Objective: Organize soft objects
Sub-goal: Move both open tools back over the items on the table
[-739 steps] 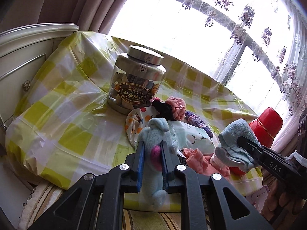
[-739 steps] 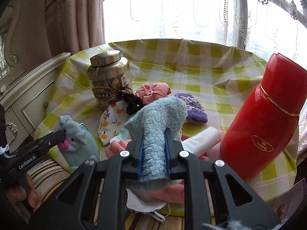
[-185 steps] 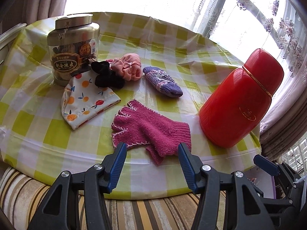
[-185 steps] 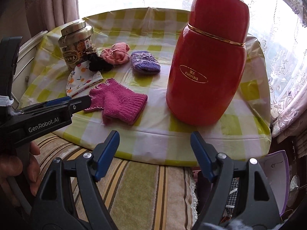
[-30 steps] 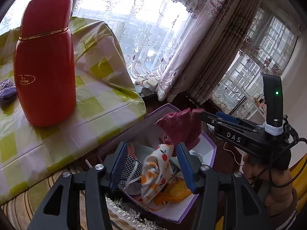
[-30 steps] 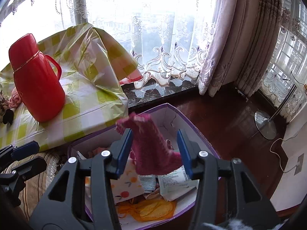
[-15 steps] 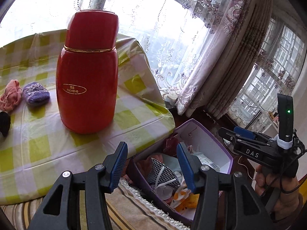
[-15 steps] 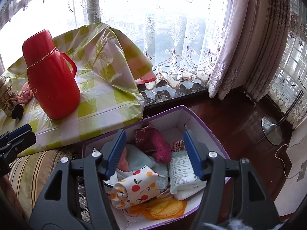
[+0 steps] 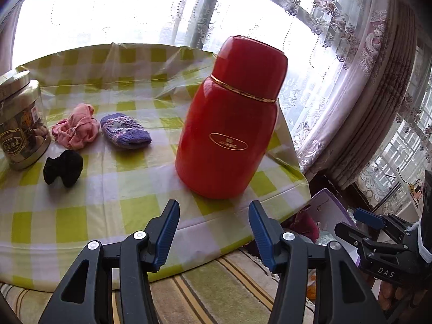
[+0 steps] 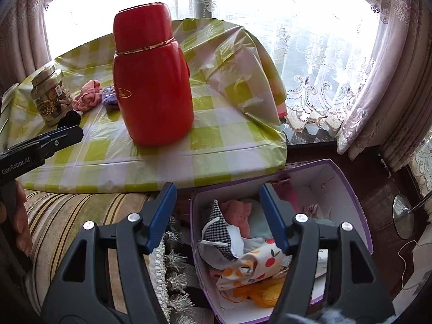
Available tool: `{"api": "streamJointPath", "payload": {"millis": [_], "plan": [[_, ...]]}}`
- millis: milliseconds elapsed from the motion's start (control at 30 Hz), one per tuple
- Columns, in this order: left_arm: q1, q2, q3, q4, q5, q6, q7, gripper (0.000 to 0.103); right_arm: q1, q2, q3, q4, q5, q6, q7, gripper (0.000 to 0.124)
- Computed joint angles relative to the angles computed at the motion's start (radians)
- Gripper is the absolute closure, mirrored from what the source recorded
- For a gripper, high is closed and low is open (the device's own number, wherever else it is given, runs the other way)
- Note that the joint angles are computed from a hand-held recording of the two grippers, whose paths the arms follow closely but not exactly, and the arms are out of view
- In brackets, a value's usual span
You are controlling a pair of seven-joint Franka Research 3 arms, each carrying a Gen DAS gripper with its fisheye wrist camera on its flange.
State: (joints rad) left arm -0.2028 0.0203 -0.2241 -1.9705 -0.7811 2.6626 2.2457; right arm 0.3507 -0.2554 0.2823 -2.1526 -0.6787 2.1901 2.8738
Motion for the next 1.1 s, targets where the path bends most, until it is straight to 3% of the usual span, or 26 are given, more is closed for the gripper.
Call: {"api": "streamJointPath", "payload": {"millis": [267, 500, 900, 1100], "plan": [[0.028, 0.038, 0.008, 0.013, 0.186, 0.030, -0.147, 0.048, 0.039, 0.109, -0.018, 0.087, 0.002, 0.053, -0.061, 0.054], [0.067, 0.068, 0.011, 0.037, 0.266, 0.034, -0.217, 0.043, 0.085, 0.188, -0.049, 0.165, 0.001, 0.077, -0.114, 0.053], [0.158, 0.198, 0.016, 0.199, 0.417, 0.004, -0.380, 0.043, 0.154, 0.318, -0.108, 0.319, -0.007, 0.103, -0.200, 0.052], [0.190, 0.281, 0.001, 0.303, 0.499, -0.027, -0.410, 0.036, 0.187, 0.391, -0.141, 0.404, 0.008, 0.121, -0.254, 0.051]]}}
